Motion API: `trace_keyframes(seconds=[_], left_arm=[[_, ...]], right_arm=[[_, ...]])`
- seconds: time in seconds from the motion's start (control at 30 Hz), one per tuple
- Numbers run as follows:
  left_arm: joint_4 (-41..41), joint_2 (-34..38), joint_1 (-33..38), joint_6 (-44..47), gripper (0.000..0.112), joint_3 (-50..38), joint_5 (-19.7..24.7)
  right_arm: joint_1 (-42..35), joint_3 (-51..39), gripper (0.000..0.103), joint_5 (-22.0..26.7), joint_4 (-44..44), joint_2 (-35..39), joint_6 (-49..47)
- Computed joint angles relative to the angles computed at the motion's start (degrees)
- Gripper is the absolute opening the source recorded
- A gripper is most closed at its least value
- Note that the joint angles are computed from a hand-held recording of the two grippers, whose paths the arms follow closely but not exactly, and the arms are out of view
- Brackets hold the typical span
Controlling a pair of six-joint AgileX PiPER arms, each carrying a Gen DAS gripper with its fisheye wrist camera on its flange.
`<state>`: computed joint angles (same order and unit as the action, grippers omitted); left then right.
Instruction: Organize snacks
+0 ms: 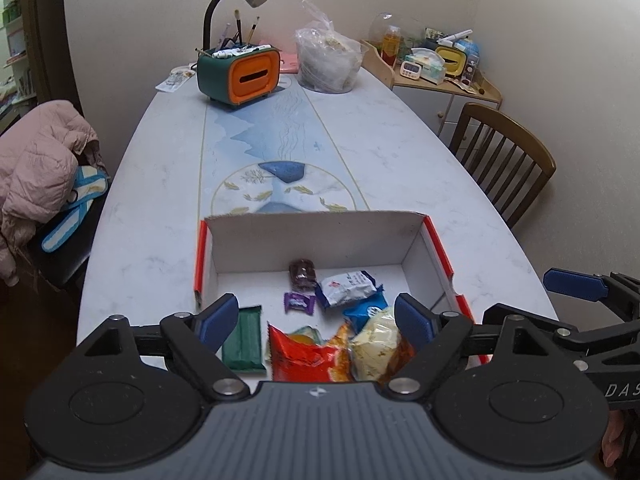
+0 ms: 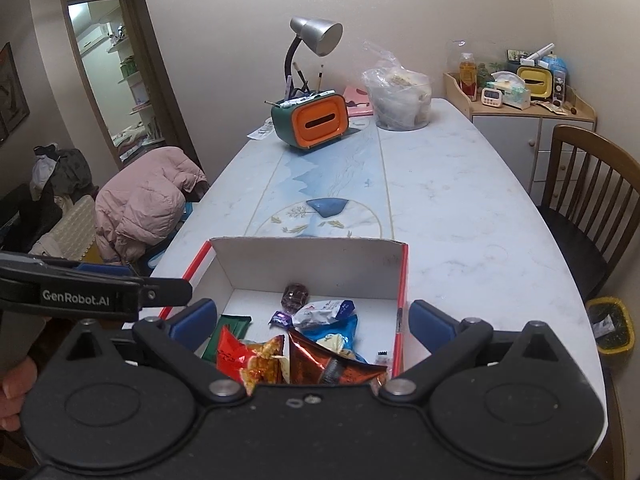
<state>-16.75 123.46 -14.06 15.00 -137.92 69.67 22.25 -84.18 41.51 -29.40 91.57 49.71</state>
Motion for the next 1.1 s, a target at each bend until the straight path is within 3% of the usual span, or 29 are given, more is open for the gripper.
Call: trace_keyframes(seconds=[0.57, 1.1], left_arm=[[8.41, -12.96, -5.46, -9.06, 0.086, 21.67, -8.49], [11.34, -16.32, -6.14, -11.10, 0.086, 26.21, -11.49]], right_arm=[[-0.86, 4.67, 0.102, -0.80, 3.76, -5.51, -5.11], [-0.48, 5.43, 0.102, -1.01, 3.97, -6.38, -4.74]])
